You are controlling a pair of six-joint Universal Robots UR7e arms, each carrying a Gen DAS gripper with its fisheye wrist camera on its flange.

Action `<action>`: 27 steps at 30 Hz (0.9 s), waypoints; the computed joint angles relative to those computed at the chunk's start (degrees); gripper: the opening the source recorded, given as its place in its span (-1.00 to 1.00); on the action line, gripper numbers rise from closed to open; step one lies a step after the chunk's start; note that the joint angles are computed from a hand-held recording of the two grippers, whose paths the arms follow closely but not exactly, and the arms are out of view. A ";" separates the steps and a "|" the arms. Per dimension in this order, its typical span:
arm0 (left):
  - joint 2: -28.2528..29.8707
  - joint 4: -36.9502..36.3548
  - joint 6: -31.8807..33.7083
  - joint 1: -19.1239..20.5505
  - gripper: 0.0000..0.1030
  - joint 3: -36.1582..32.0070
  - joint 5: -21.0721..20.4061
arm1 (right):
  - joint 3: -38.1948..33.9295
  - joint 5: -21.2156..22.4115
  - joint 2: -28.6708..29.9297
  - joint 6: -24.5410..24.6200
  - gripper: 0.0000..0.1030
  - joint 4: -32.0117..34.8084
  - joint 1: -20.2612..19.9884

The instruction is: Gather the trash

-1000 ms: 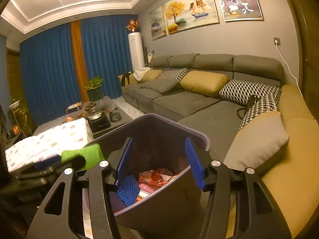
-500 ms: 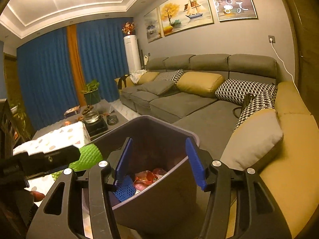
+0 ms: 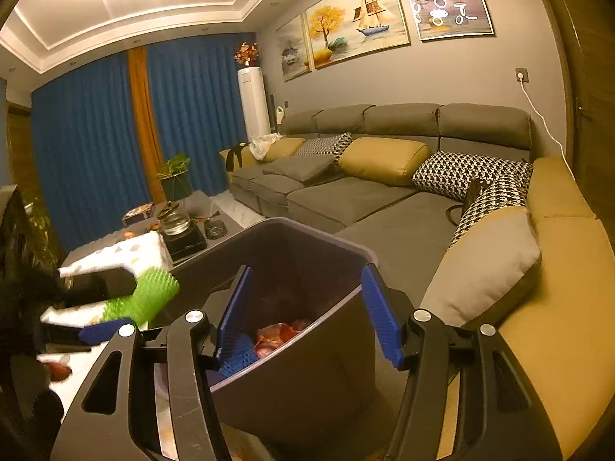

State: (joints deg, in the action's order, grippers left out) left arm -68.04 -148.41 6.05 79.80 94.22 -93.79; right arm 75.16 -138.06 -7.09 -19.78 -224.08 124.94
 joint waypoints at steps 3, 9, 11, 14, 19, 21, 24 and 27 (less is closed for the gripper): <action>0.36 1.47 0.17 -1.17 0.88 -1.25 0.05 | 0.50 -0.29 -0.17 0.12 0.14 -0.78 0.19; -1.93 0.44 1.84 -1.70 0.88 -0.32 -0.78 | 2.42 -0.77 -1.00 1.17 0.14 -0.97 0.01; -5.07 -5.17 3.74 -1.60 0.88 3.53 2.59 | 2.83 -0.39 -0.94 1.14 0.14 -0.70 0.01; -8.05 -17.47 8.04 -2.38 0.88 9.91 16.50 | 3.03 0.40 -0.64 1.37 0.14 -0.14 0.03; -7.87 -23.87 11.72 -1.21 0.88 13.13 29.33 | 1.49 1.41 0.94 0.17 0.14 0.15 0.69; -6.43 -24.57 12.78 -1.35 0.84 12.62 33.90 | 0.50 1.76 1.69 -0.34 0.14 0.87 0.97; -3.94 -24.07 13.95 -0.90 0.72 9.75 36.51 | -0.57 2.09 2.42 -0.82 0.14 2.17 1.40; -2.02 -23.35 14.44 0.54 0.68 6.54 37.33 | -1.15 1.74 2.81 -1.99 0.14 2.26 1.67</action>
State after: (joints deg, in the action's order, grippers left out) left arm -70.06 -171.76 20.49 80.34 100.76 -56.47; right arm 74.01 -136.32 -4.28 -21.76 -221.81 126.62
